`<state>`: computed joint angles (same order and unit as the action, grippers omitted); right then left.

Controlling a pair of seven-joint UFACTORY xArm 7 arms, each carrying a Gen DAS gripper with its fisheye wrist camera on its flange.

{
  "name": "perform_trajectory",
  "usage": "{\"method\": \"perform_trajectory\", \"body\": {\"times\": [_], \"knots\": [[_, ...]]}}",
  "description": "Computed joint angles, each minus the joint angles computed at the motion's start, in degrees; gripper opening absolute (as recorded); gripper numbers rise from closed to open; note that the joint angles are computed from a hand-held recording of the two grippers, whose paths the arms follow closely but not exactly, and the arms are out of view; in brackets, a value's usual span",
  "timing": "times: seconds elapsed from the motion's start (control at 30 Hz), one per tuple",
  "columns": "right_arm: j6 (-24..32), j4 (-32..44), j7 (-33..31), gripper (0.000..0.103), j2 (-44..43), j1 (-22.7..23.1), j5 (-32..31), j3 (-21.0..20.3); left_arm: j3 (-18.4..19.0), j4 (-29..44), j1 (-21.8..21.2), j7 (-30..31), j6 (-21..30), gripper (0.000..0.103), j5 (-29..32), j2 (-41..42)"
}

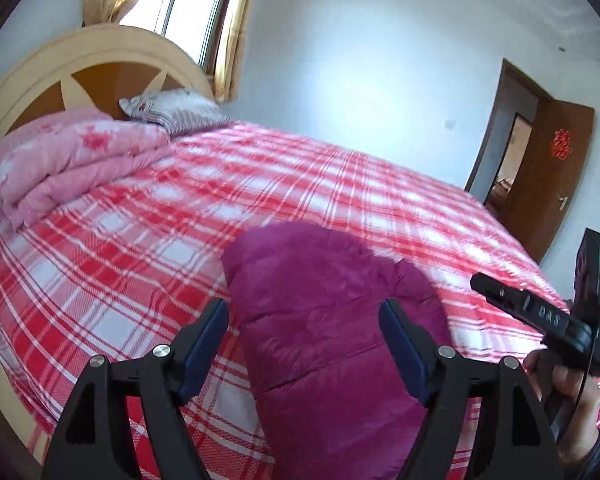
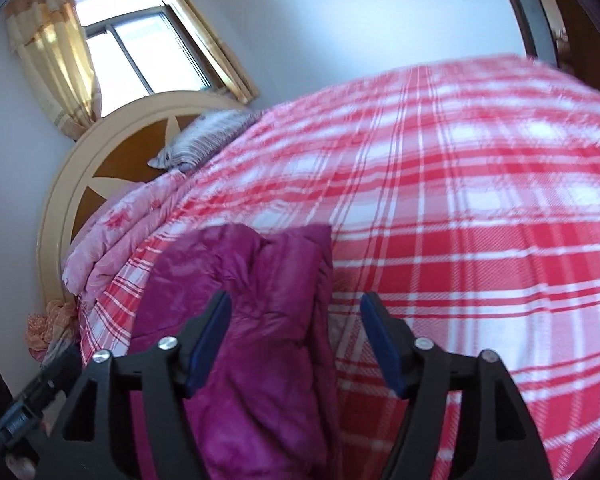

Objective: Fold large clothes

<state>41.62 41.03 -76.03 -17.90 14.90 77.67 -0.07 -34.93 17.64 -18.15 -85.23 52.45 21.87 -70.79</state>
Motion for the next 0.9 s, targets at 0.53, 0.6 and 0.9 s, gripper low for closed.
{"method": "perform_trajectory", "body": {"times": [0.53, 0.6, 0.9], "knots": [[-4.29, -11.07, -1.36, 0.087, -20.95, 4.69, -0.89, -2.99, -1.52, 3.04, 0.66, 3.53, 2.72, 0.079, 0.68, -3.63], [-4.81, -11.53, -0.95, 0.087, -21.77, 5.2, -1.19, -3.32, -1.81, 3.01, 0.77, 3.64, 2.88, 0.079, 0.41, -3.68], [-6.96, -13.82, -0.58, 0.092, -25.9, 6.5, -2.63, -5.4, -2.62, 3.62, 1.24, 4.4, 3.53, 0.08, 0.36, -2.62]]}}
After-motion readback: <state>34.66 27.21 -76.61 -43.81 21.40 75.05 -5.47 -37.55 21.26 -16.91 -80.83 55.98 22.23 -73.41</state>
